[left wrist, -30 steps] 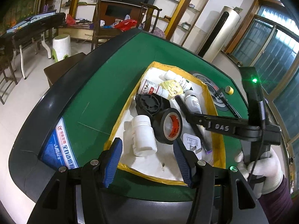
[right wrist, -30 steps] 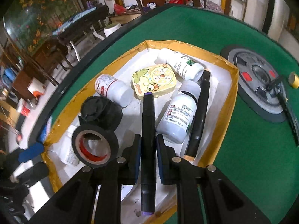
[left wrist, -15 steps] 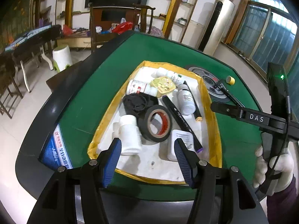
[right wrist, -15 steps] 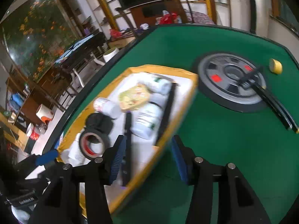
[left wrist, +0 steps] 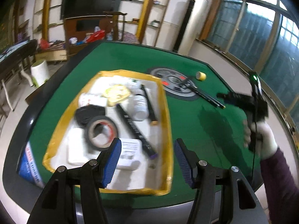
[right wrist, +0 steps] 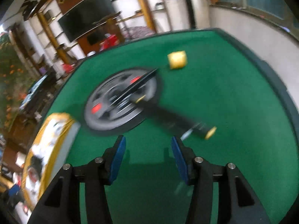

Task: Organize rigid objects
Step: 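Grasp a black marker with the left tool while the right tool grasps a yellow-cap marker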

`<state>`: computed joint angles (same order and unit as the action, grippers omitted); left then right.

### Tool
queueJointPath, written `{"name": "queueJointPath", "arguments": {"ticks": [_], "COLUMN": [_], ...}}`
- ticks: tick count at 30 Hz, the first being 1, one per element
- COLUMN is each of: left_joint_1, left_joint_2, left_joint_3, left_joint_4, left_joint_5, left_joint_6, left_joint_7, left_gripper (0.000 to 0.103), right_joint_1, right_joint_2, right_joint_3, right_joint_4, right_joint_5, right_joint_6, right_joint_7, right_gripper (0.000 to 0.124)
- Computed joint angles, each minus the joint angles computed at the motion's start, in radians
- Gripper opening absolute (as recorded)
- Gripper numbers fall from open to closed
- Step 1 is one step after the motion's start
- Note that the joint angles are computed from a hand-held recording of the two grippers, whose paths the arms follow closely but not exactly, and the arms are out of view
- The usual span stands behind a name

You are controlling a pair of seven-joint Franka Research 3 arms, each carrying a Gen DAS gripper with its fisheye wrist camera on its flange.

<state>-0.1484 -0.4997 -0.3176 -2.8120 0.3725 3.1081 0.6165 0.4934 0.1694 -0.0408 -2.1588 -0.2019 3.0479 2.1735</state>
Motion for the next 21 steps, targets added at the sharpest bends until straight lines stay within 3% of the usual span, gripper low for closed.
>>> {"name": "queueJointPath", "arguments": {"ticks": [2,5,9,12,16,18,21], "left_joint_1": [-0.029,-0.076,-0.081,-0.097,-0.153,-0.184,-0.234], "left_joint_2": [0.032,0.074,0.103,0.126,0.179,0.202,0.246], "left_joint_3": [0.017,0.041,0.024,0.036,0.086,0.108,0.138], "left_joint_4": [0.027,0.069,0.109,0.128,0.161,0.176,0.212], "left_joint_5": [-0.006,-0.022,-0.018,-0.022,-0.068,-0.102,-0.168], "left_joint_6": [-0.008,-0.033,-0.067,-0.074,-0.062,-0.059,-0.062], "left_joint_7": [0.016,0.043,0.052,0.065,0.116,0.146,0.202], "left_gripper": [0.062,0.062,0.062,0.062,0.062,0.062,0.062], "right_joint_1": [-0.025,-0.083,-0.103,-0.194,-0.301,-0.267,-0.104], "right_joint_2": [0.037,0.124,0.223,0.217,0.176,0.149,0.133], "right_joint_3": [-0.007,0.034,0.064,0.192,0.347,0.319,0.146], "right_joint_4": [0.052,0.171,0.295,0.267,0.227,0.195,0.173], "right_joint_5": [0.017,0.11,0.185,0.369,0.611,0.607,0.397], "right_joint_6": [-0.014,-0.081,-0.196,-0.176,-0.248,-0.242,-0.2], "right_joint_7": [-0.018,-0.121,-0.232,-0.408,-0.691,-0.707,-0.542], "right_gripper": [0.05,0.05,0.049,0.046,0.042,0.041,0.026]}}
